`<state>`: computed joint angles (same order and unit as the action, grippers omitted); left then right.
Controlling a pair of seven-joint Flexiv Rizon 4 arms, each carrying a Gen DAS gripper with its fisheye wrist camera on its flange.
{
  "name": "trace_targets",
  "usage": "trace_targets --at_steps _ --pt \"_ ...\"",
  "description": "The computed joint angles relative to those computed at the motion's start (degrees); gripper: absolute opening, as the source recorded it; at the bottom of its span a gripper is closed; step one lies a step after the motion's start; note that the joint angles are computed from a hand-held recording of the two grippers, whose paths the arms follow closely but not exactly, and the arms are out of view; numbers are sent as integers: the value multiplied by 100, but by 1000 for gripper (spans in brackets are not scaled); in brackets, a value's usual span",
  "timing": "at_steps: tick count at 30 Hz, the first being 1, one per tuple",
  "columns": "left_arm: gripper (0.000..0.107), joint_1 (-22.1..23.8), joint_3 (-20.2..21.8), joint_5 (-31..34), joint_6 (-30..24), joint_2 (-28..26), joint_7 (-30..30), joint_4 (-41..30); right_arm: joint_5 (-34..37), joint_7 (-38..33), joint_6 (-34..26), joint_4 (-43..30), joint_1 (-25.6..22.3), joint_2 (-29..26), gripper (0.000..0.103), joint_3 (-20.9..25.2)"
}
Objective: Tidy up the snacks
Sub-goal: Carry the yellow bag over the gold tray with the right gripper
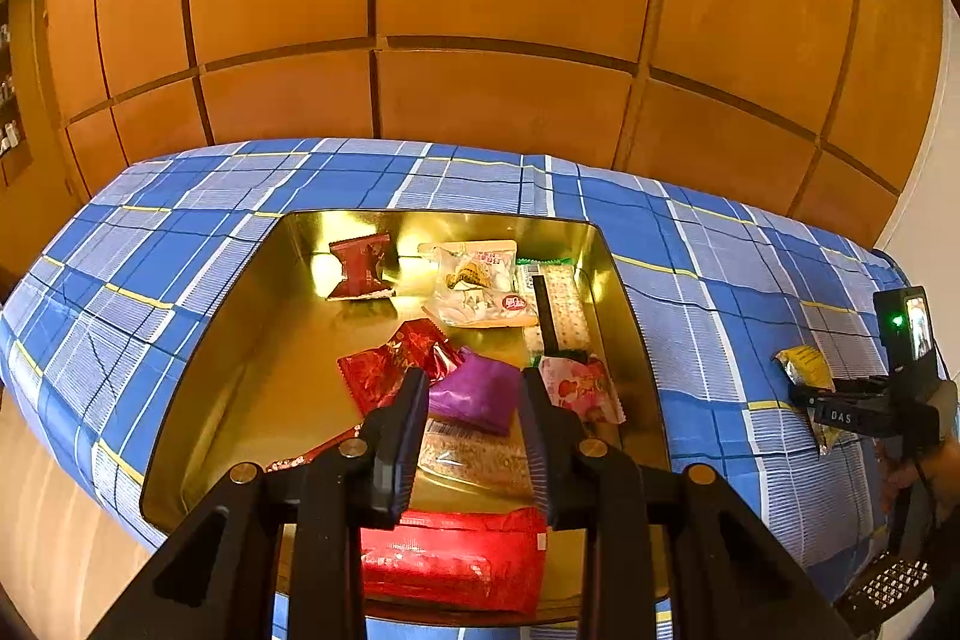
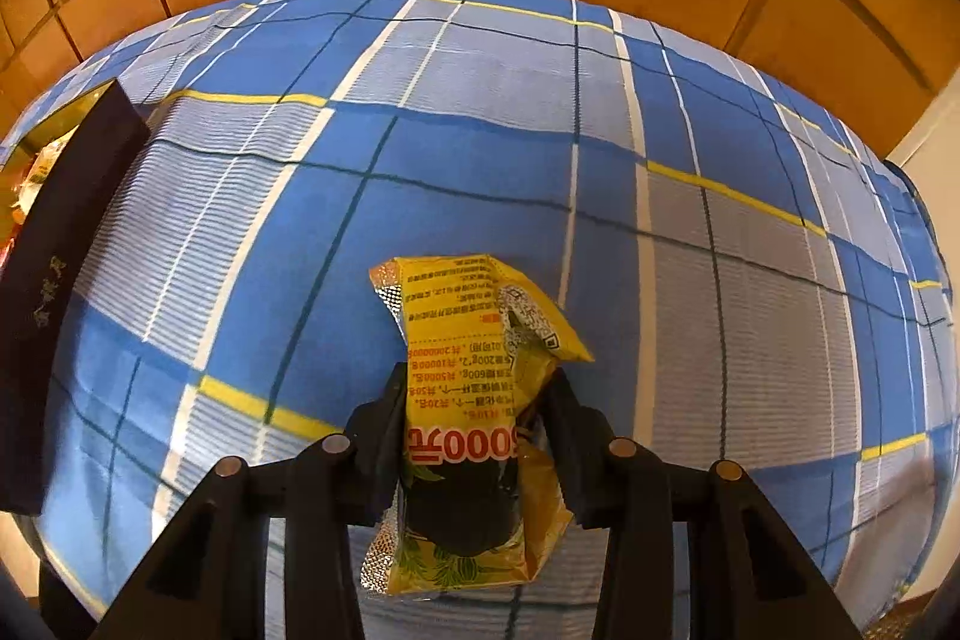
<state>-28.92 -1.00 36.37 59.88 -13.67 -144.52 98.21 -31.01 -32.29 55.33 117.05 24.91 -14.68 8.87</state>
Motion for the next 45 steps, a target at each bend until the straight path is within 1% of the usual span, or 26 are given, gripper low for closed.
trace_targets --at_steps 8,11,16,18,20,21,23,24,26,28,31,33,35,36,37,38,39,42,45 --pt "31 -16 -6 100 24 30 -43 48 59 212 240 184 111 123 42 123" --pt "31 7 -12 46 64 38 -48 99 227 177 423 225 119 138 43 197" --pt "31 69 -12 -33 143 103 -20 232 13 340 323 243 274 165 45 171" --pt "31 81 -5 -18 165 130 -34 273 297 236 457 237 202 168 48 253" --pt "31 105 -4 -19 207 161 -51 330 932 -151 747 209 53 149 74 433" --pt "31 112 -1 -9 212 172 -75 347 1205 -309 905 227 3 165 77 505" --pt "31 135 -3 -12 206 185 -104 373 1603 -439 1142 304 -43 242 78 573" --pt "31 153 -10 -33 223 189 -107 389 1729 -389 1316 393 -51 312 78 561" --pt "31 182 -4 -54 272 203 -156 418 1652 -160 1437 567 0 464 80 450" --pt "31 199 -2 -56 283 218 -192 431 1485 -22 1383 667 19 577 80 378" --pt "31 220 2 -36 280 244 -231 452 1455 -120 1156 627 1 604 80 398" --pt "31 240 6 -29 264 279 -263 486 1350 -138 916 501 47 525 75 391" --pt "31 270 12 -14 237 327 -304 538 1402 -313 763 351 77 391 55 439" --pt "31 288 11 -5 218 350 -320 563 1187 -249 566 292 162 341 52 386" --pt "31 308 13 9 197 377 -348 594 763 -73 488 313 263 313 48 268" --pt "31 329 14 28 185 404 -384 626 467 52 453 319 330 283 43 208" --pt "31 350 23 59 160 437 -450 662 328 91 460 309 355 260 40 203" --pt "31 448 21 104 81 533 -610 764 269 13 465 262 359 225 36 260" --pt "31 534 -10 196 18 622 -741 832 556 -81 660 207 308 183 35 351"
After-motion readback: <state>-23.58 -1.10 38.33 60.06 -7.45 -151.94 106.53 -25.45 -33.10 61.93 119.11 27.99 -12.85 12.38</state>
